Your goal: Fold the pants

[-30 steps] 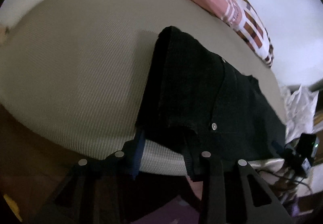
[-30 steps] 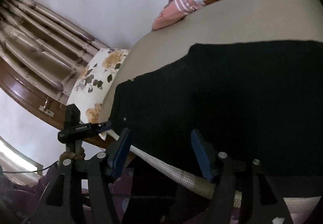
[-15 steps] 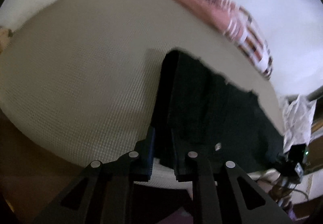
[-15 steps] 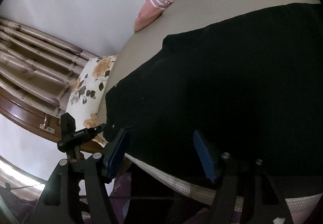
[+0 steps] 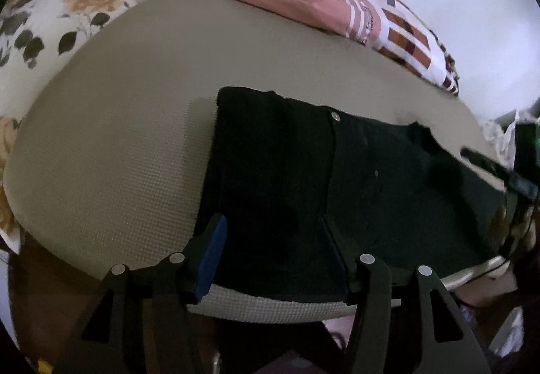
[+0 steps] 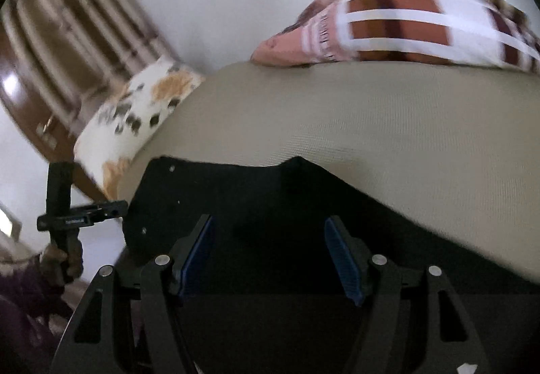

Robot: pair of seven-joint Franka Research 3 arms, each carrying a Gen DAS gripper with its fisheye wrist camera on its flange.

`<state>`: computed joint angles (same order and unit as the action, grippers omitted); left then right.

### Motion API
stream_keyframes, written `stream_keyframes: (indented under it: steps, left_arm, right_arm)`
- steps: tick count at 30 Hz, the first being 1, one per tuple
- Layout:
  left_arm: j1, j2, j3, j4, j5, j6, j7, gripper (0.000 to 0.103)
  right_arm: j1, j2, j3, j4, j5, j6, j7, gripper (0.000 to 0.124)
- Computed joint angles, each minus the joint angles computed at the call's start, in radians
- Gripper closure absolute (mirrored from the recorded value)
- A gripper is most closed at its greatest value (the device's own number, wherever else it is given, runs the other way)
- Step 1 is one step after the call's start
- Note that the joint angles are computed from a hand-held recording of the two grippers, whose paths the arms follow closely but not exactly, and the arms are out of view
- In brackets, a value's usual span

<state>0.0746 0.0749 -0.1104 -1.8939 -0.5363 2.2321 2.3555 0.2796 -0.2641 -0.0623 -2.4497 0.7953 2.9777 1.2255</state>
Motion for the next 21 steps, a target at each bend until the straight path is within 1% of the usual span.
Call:
stream_keyframes:
  steps: [1,2,4,6,7,8,10,12,14,16,18,19,20,21]
  left_arm:
    - [-0.003,-0.003,-0.003,-0.007,0.001,0.010,0.003,0.046]
    - [-0.005,-0.004,-0.004,-0.009,0.000,0.011,0.005,0.045]
    - [-0.014,0.002,-0.010,-0.007,0.004,0.018,-0.014,0.036]
    - [-0.017,0.009,-0.012,-0.004,0.003,0.025,-0.030,0.036]
    - [-0.019,0.014,-0.014,0.000,0.005,0.028,-0.039,0.036]
    - [-0.019,0.017,-0.014,0.001,0.006,0.030,-0.043,0.036]
    - [-0.018,0.026,-0.017,0.007,0.009,0.030,-0.052,0.035]
    - [-0.016,0.033,-0.019,0.010,0.009,0.031,-0.053,0.035]
    - [-0.015,0.036,-0.022,0.010,0.012,0.035,-0.055,0.035]
    - [-0.014,0.036,-0.024,0.010,0.011,0.038,-0.055,0.035]
    - [-0.015,0.035,-0.026,0.008,0.013,0.044,-0.056,0.034]
    - [-0.015,0.036,-0.027,0.008,0.013,0.045,-0.055,0.034]
    - [-0.015,0.036,-0.027,0.008,0.011,0.046,-0.055,0.033]
    - [-0.016,0.037,-0.028,0.007,0.009,0.048,-0.053,0.032]
  right_arm:
    - [-0.037,0.025,0.022,0.019,-0.073,-0.014,0.035,0.059]
    - [-0.045,0.053,0.018,0.046,-0.099,-0.025,0.025,0.059]
    - [-0.039,0.086,0.002,0.081,-0.087,-0.037,-0.026,0.059]
    - [-0.044,0.131,-0.007,0.127,-0.076,-0.073,-0.087,0.061]
    - [-0.057,0.150,-0.001,0.144,-0.088,-0.094,-0.090,0.073]
    - [-0.068,0.175,-0.003,0.176,-0.087,-0.154,-0.110,0.095]
    - [-0.088,0.202,0.012,0.206,-0.097,-0.214,-0.140,0.112]
    - [-0.102,0.222,0.030,0.228,-0.134,-0.243,-0.143,0.112]
    - [-0.112,0.230,0.038,0.246,-0.099,-0.259,-0.180,0.111]
    - [-0.122,0.222,0.042,0.246,-0.081,-0.247,-0.190,0.111]
    - [-0.131,0.204,0.037,0.236,-0.043,-0.241,-0.215,0.102]
    - [-0.135,0.198,0.035,0.232,-0.040,-0.241,-0.220,0.087]
    - [-0.140,0.195,0.032,0.230,-0.043,-0.249,-0.225,0.079]
    - [-0.144,0.196,0.028,0.231,-0.044,-0.263,-0.227,0.079]
